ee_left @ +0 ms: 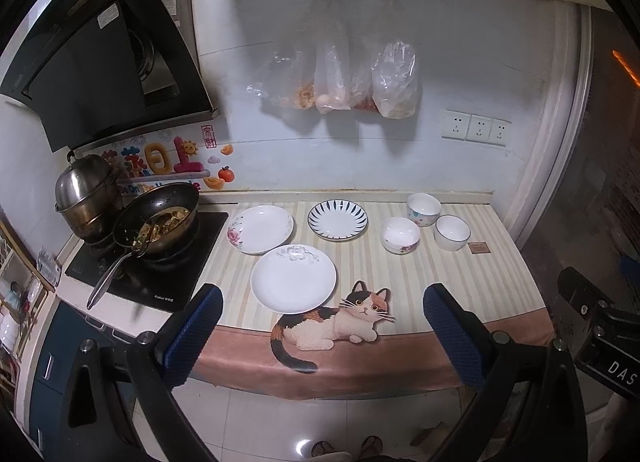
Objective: Organize plates and bowls
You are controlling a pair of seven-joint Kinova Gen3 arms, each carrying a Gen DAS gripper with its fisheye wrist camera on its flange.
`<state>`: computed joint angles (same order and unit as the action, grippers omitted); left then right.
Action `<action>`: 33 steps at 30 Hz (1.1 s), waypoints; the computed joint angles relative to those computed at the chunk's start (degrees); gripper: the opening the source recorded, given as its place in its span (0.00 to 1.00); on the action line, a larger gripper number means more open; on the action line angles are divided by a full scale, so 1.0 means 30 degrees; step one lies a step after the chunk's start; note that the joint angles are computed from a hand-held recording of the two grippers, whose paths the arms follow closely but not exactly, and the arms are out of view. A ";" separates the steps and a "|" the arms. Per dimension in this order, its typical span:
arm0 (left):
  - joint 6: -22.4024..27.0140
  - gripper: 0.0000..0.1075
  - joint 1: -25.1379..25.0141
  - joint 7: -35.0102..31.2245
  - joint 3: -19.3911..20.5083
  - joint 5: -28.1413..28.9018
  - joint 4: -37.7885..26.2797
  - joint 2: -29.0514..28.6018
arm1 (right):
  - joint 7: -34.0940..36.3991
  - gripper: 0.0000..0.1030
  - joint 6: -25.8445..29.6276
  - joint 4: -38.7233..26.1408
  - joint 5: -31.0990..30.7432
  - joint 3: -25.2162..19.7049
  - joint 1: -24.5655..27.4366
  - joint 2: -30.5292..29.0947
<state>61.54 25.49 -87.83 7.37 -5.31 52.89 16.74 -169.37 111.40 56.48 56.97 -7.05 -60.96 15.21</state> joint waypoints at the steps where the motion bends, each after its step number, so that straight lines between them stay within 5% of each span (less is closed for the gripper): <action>1: -0.0036 0.96 -0.0042 -0.0007 -0.0006 0.0039 0.0026 -0.0005 | 0.0118 1.00 -0.0024 -0.0273 0.0023 0.0081 -0.0015 0.0197; 33: -0.0488 0.96 -0.0245 -0.0232 0.0061 0.0298 0.0486 -0.0163 | 0.0286 1.00 -0.0388 -0.0811 -0.0395 0.0718 -0.0118 0.0681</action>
